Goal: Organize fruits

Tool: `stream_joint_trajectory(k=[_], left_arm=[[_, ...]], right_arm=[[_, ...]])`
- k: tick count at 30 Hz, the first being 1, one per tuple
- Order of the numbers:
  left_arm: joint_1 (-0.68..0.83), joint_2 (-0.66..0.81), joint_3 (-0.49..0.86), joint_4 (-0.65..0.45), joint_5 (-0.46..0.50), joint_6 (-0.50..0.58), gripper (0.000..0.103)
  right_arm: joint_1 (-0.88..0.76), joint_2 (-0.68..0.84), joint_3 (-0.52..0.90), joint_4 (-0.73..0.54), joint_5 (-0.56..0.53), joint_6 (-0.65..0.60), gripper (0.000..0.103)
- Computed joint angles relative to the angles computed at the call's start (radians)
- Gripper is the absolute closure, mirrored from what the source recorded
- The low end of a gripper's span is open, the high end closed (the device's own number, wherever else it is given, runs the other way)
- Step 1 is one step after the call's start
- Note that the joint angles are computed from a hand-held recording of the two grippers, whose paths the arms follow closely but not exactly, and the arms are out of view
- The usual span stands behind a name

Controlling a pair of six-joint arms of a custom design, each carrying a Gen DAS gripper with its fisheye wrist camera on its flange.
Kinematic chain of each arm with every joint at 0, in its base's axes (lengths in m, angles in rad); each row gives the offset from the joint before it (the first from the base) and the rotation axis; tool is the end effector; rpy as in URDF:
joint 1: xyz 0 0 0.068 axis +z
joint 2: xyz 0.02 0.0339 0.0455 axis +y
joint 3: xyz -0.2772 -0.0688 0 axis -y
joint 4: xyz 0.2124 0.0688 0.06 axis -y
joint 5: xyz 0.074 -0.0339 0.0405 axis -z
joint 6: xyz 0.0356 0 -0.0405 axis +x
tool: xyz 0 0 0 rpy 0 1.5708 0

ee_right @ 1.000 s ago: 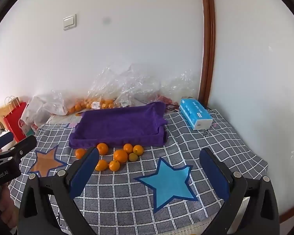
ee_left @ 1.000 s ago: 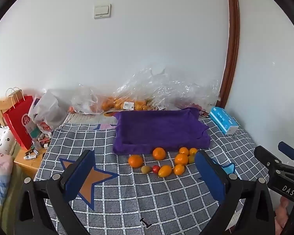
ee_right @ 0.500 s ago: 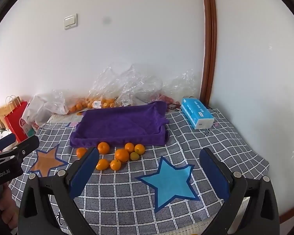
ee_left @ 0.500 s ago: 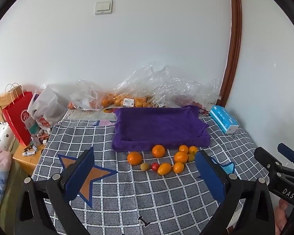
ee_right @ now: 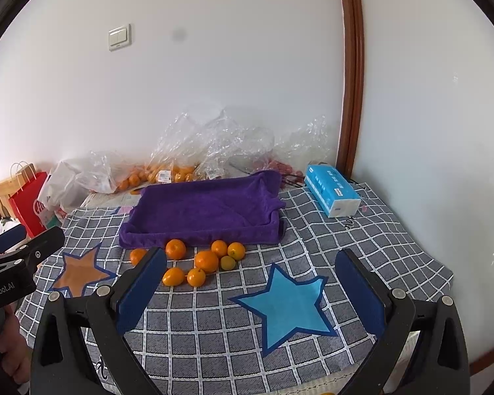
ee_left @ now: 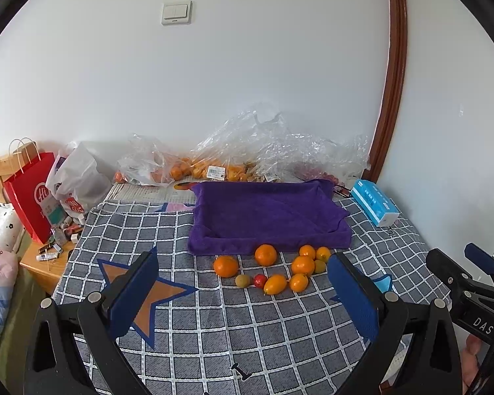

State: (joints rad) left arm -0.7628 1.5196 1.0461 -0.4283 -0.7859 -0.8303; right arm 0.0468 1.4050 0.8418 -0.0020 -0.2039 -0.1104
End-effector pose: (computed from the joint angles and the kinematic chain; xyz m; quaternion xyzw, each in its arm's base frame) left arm 0.2225 -0.1778 0.2691 -0.1551 0.8678 0.0361 0.4706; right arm 0.2772 0.0202 0.2659 -0.1173 0.8651 0.0739 0.4820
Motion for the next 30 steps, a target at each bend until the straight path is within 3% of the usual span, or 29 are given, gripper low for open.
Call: stream_joint_trajectory(k=[30], left_arm=[[0.007,-0.009,-0.017,0.015,0.011,0.007,0.000]], right_arm=[[0.001,-0.001,-0.004,-0.001,-0.009,0.004,0.002]])
